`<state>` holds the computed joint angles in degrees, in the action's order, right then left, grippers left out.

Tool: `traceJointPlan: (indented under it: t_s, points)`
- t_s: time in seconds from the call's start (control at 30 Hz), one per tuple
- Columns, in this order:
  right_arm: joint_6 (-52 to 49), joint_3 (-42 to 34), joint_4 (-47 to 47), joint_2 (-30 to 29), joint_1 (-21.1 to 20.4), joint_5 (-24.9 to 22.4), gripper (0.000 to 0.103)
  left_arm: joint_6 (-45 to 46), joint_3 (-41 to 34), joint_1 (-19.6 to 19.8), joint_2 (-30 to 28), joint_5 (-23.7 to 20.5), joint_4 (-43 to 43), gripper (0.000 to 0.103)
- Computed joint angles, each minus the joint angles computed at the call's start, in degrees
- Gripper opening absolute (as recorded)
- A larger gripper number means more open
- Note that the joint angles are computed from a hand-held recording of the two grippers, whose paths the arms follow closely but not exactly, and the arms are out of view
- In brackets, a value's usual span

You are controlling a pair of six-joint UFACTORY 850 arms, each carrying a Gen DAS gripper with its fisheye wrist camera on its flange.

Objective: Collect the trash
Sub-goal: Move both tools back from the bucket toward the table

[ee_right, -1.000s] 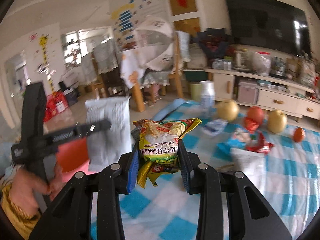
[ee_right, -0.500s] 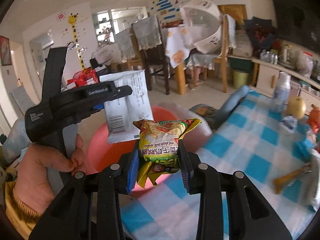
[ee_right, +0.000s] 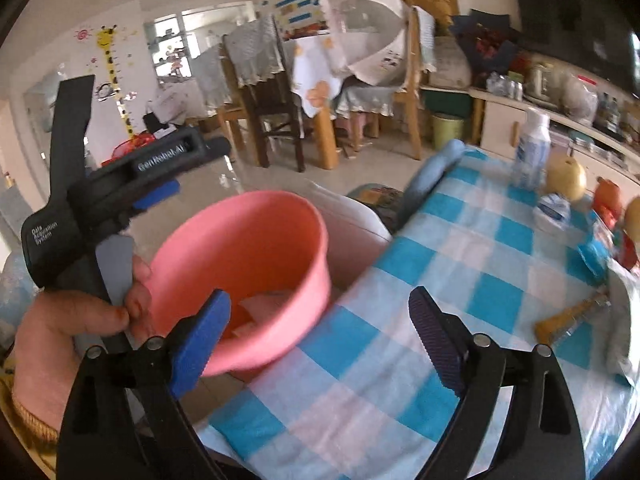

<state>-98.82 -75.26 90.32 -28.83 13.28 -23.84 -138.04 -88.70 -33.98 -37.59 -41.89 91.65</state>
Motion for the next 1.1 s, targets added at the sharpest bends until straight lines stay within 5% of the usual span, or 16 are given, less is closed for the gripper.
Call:
traceJointPlan:
  t_s: [0.3,0.83,1.1]
  points:
    - [-5.5,4.3,3.5,2.3,-2.1,3.2,0.090,2.5,-3.9,-2.2,-3.3,-2.1,9.3,0.088]
    - [-10.9,7.8,9.7,4.1,-6.3,4.1,0.094,32.1,-18.8,-4.5,-11.5,1.5,-6.3,0.088]
    - [-16.7,9.1,13.7,4.8,-7.6,4.0,0.094,39.5,-24.2,-5.2,-14.9,2.6,-10.8,0.088]
